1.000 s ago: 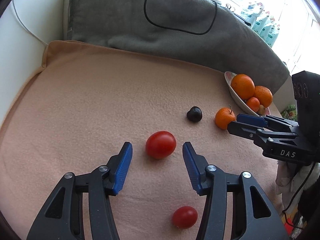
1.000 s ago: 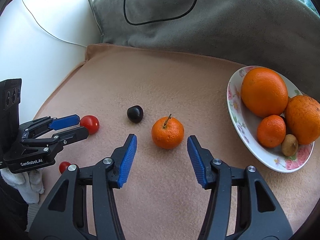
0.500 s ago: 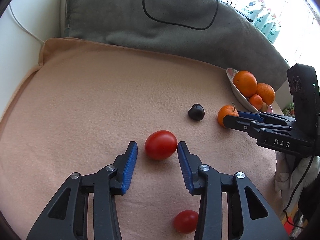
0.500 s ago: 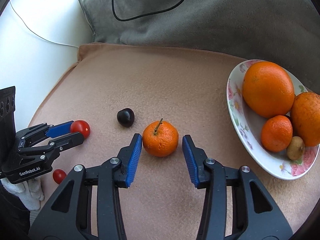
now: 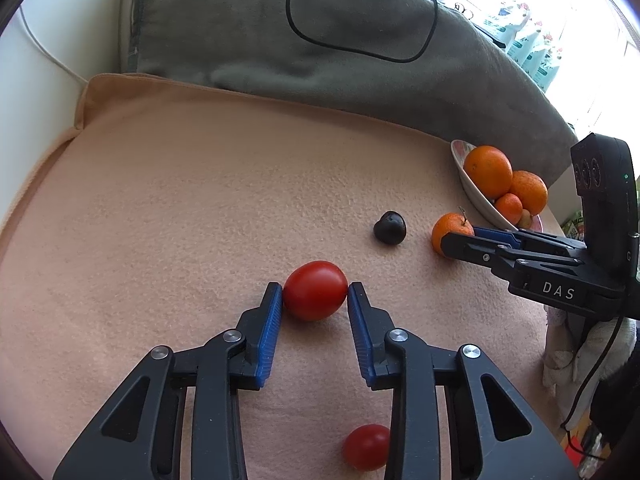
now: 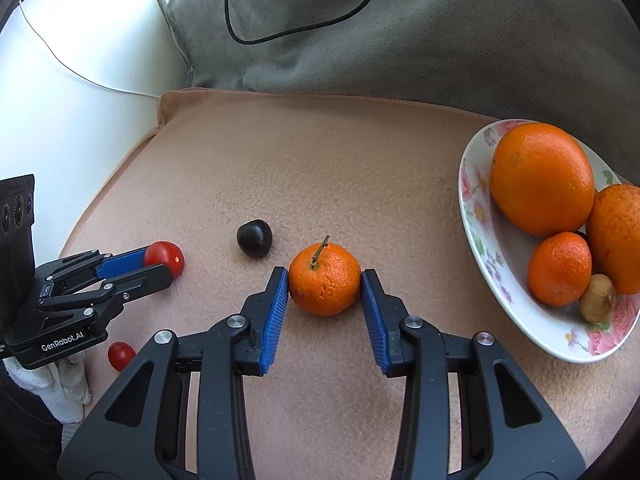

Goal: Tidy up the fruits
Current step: 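Close the right gripper on the small tangerine while the left gripper grasps a red tomato, then carry the tangerine and the red tomato toward the floral plate with both grippers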

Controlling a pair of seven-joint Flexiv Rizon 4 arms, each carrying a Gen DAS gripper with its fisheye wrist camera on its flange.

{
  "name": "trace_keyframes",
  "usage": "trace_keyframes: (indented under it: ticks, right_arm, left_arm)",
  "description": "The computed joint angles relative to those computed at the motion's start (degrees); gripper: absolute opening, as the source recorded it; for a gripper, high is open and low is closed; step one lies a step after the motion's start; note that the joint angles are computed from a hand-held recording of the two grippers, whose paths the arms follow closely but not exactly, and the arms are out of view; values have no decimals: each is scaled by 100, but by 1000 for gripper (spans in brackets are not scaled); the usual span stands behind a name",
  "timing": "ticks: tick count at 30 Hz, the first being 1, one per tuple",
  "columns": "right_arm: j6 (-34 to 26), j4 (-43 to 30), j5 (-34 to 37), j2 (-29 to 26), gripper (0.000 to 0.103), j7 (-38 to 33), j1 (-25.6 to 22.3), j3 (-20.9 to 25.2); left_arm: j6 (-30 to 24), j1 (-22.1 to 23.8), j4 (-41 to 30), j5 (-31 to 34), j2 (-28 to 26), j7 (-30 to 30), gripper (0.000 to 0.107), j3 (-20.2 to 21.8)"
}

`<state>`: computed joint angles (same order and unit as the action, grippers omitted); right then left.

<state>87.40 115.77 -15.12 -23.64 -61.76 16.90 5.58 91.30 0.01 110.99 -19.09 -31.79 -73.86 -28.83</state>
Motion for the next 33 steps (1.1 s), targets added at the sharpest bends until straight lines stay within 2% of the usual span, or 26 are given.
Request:
trace_keyframes:
  ticks: [11,18,28,33]
  right_arm:
    - [421,381,88,307,38,40,-22,-68]
    - [793,853,-183,727,38,296,433,-789]
    - [1108,1252,-539,1176,38,658,1196,-2146]
    - [1117,1264,-687,1291,38,716,1310,-2558]
  left_arm:
    - [94,57,59,55,81,-66,32,-82]
    - [108,50,-53,117,115,-43,32,-172]
    - [-20,-203,-577,110,-25,220,32,-251]
    - [-140,-439,-937,63,-141,400,32,-235]
